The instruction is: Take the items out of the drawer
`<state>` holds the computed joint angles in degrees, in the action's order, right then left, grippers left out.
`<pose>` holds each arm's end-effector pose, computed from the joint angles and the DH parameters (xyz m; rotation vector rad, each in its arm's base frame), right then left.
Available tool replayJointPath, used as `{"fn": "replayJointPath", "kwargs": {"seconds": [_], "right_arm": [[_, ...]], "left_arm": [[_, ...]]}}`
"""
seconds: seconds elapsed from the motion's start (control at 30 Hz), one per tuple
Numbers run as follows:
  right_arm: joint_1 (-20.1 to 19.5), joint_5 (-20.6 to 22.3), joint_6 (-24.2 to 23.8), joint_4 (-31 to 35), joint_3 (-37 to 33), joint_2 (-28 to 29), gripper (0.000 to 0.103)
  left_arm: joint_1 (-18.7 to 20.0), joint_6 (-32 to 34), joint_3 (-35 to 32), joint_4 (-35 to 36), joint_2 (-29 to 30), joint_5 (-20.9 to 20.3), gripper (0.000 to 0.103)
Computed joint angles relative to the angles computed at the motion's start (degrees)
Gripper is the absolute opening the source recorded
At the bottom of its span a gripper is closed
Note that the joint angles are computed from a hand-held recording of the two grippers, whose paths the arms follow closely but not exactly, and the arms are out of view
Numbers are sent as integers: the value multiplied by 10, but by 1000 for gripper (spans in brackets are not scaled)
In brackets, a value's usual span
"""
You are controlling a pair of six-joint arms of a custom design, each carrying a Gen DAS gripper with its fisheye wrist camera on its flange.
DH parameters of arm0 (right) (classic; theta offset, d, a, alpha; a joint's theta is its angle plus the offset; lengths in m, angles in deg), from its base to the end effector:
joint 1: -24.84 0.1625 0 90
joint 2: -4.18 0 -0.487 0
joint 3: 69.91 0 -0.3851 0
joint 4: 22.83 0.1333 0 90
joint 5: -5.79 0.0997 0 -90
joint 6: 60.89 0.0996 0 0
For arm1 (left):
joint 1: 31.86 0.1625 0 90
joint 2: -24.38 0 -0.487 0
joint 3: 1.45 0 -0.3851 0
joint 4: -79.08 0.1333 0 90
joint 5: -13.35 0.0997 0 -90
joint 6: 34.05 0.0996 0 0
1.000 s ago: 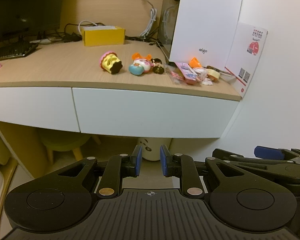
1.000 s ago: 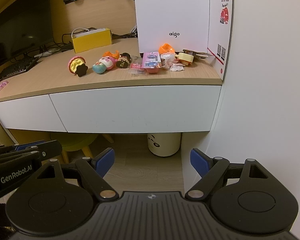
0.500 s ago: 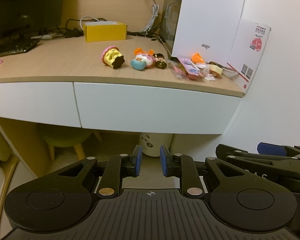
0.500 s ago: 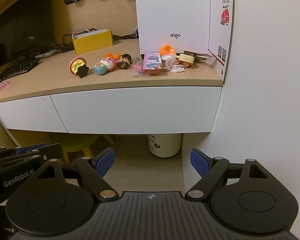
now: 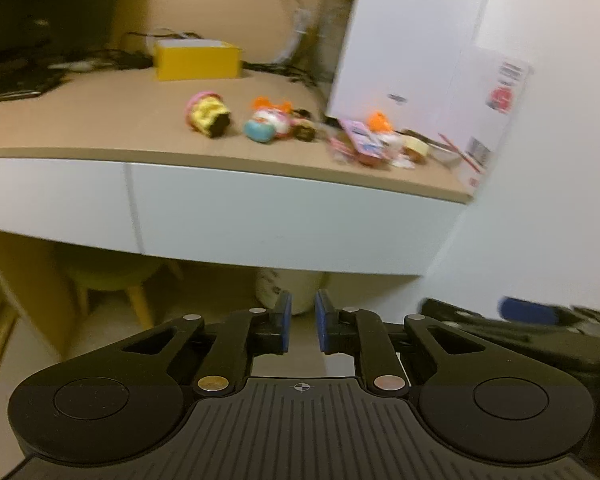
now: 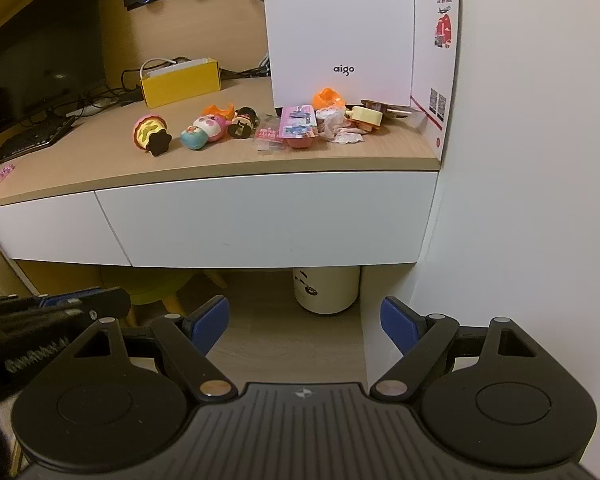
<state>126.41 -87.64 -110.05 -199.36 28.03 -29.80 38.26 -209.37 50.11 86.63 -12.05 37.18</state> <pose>0.2658 -0.6633 0.0351 1.4576 -2.5224 0.5222 -0.0482 -0.7932 0.2437 -0.3746 1.8964 -1.3233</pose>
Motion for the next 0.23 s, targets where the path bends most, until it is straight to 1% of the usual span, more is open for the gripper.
{"fn": "replayJointPath", "kwargs": {"seconds": [0.03, 0.07, 0.1, 0.13, 0.17, 0.2, 0.23], "right_arm": [[-1, 1, 1, 1, -1, 0, 84], [-1, 1, 2, 2, -4, 0, 84], [-1, -2, 6, 4, -7, 2, 84], [-1, -5, 11, 10, -12, 3, 83], [-1, -7, 14, 19, -18, 5, 83], [0, -9, 19, 25, -25, 8, 83], [0, -10, 26, 31, -32, 10, 84]], "left_arm": [[-2, 20, -13, -15, 10, -32, 16], [-1, 37, -27, -19, 19, -50, 15], [2, 38, -42, 0, 26, -44, 14], [6, 32, -41, 17, 23, -13, 15], [8, 42, -32, 10, 17, 6, 16], [10, 65, -24, -8, 13, 15, 16], [13, 73, -24, -9, 11, 22, 16]]}}
